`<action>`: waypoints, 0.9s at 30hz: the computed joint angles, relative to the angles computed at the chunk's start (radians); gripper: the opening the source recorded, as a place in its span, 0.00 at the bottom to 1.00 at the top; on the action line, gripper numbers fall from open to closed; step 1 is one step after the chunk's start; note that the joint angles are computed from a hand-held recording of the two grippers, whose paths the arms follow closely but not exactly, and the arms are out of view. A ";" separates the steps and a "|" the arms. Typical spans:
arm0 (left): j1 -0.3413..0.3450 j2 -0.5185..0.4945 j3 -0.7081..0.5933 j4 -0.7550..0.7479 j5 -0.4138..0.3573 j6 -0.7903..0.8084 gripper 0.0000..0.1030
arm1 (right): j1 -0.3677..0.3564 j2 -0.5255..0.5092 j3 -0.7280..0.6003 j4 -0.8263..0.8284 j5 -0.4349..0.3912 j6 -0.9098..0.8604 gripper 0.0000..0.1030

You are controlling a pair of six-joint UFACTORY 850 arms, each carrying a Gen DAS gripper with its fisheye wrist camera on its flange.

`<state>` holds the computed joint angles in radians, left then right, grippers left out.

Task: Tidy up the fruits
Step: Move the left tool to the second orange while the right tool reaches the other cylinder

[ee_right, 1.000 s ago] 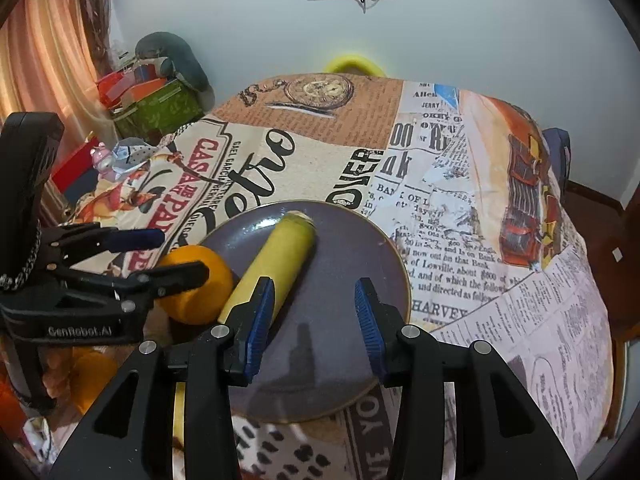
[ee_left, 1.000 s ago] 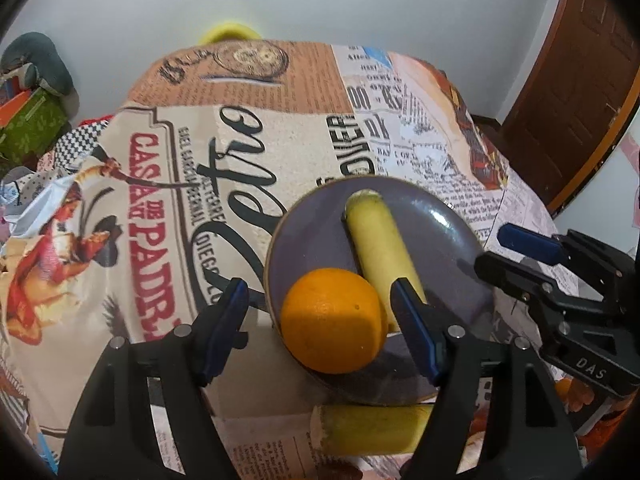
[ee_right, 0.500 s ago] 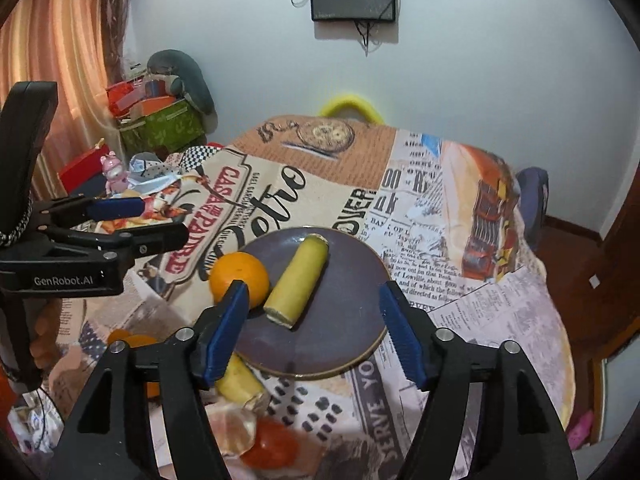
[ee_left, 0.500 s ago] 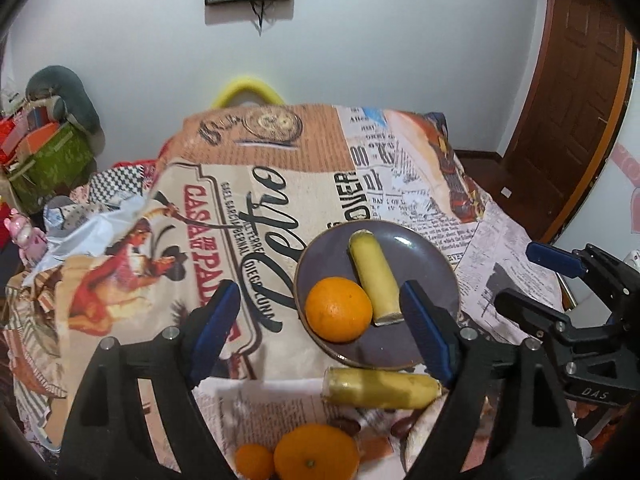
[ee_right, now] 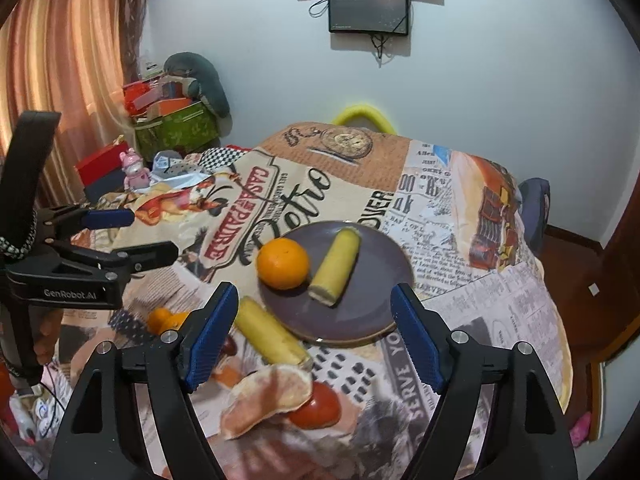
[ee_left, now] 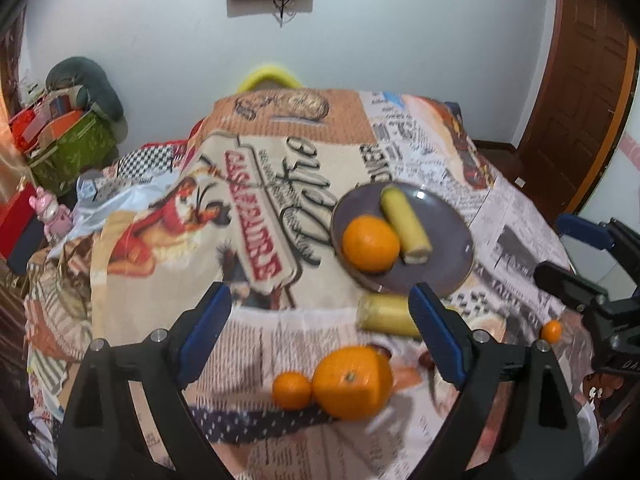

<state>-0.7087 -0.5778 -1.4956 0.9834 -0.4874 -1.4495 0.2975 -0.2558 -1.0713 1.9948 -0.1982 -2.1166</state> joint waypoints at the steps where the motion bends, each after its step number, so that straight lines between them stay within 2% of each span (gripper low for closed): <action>1: -0.001 0.002 0.010 -0.008 0.006 0.002 0.88 | 0.004 0.001 0.007 0.005 -0.002 -0.011 0.74; 10: -0.015 -0.047 0.030 -0.163 0.035 0.122 0.88 | 0.028 -0.007 0.036 -0.058 0.018 0.015 0.74; 15: -0.016 -0.106 -0.014 -0.256 0.030 0.245 0.88 | 0.023 -0.029 0.029 -0.237 0.008 0.202 0.74; 18: -0.029 -0.129 -0.032 -0.201 0.003 0.224 0.87 | 0.017 -0.050 0.014 -0.380 -0.002 0.350 0.74; 23: -0.038 -0.154 -0.051 -0.105 -0.024 0.170 0.86 | 0.014 -0.075 -0.010 -0.499 -0.010 0.474 0.74; 24: -0.039 -0.156 -0.052 -0.092 -0.023 0.165 0.84 | 0.013 -0.081 -0.016 -0.519 -0.013 0.493 0.74; 25: -0.038 -0.156 -0.051 -0.087 -0.012 0.166 0.75 | 0.013 -0.088 -0.023 -0.546 -0.014 0.519 0.74; 27: -0.031 -0.153 -0.046 -0.131 0.033 0.219 0.66 | 0.015 -0.099 -0.033 -0.590 -0.013 0.555 0.74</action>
